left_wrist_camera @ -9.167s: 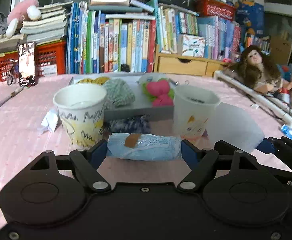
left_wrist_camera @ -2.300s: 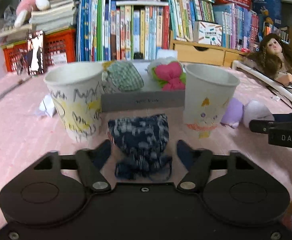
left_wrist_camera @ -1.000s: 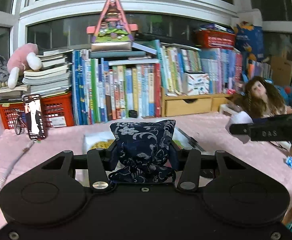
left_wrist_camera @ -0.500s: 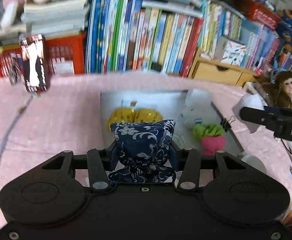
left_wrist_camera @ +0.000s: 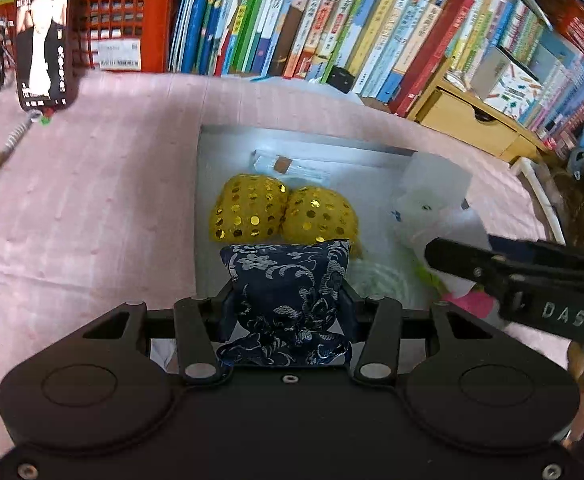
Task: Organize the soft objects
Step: 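Lower both tools into the tray and open them to release the pouch and plush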
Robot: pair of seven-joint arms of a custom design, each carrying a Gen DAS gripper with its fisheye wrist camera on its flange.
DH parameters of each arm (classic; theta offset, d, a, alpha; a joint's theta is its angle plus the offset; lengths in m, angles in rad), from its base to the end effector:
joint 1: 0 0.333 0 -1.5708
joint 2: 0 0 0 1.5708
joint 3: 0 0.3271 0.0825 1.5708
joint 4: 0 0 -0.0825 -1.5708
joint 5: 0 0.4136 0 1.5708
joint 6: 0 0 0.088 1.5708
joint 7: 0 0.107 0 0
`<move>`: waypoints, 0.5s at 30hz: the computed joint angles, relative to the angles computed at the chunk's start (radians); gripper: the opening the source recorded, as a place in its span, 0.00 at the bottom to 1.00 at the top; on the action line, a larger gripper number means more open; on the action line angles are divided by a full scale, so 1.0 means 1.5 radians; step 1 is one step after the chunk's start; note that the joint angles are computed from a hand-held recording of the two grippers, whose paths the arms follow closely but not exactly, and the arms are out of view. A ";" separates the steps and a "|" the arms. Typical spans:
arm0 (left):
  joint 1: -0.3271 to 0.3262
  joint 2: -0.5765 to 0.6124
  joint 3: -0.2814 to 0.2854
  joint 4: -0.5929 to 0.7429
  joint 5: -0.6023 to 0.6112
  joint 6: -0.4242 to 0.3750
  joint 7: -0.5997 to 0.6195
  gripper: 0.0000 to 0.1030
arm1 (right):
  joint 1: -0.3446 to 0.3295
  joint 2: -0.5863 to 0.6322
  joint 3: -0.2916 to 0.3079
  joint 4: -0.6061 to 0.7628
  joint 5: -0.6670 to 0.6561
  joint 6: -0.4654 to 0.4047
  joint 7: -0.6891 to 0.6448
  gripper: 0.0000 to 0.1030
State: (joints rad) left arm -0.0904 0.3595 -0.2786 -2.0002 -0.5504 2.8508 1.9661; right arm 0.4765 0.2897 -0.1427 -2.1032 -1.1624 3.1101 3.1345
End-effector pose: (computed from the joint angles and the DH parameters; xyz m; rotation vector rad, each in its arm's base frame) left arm 0.6335 -0.2038 0.3222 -1.8220 2.3002 -0.8958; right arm 0.5531 0.2772 0.3171 -1.6839 1.7832 -0.4611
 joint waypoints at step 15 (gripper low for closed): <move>-0.027 0.106 0.037 0.124 0.102 -0.052 -0.118 0.45 | -0.047 0.082 0.074 0.068 0.345 -0.070 -0.304 0.56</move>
State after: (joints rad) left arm -0.1309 0.5185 -0.2229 -1.8143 -0.3981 2.7729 1.7888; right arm 0.4063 0.4123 -0.0318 -2.0009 -0.6448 3.0052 2.6785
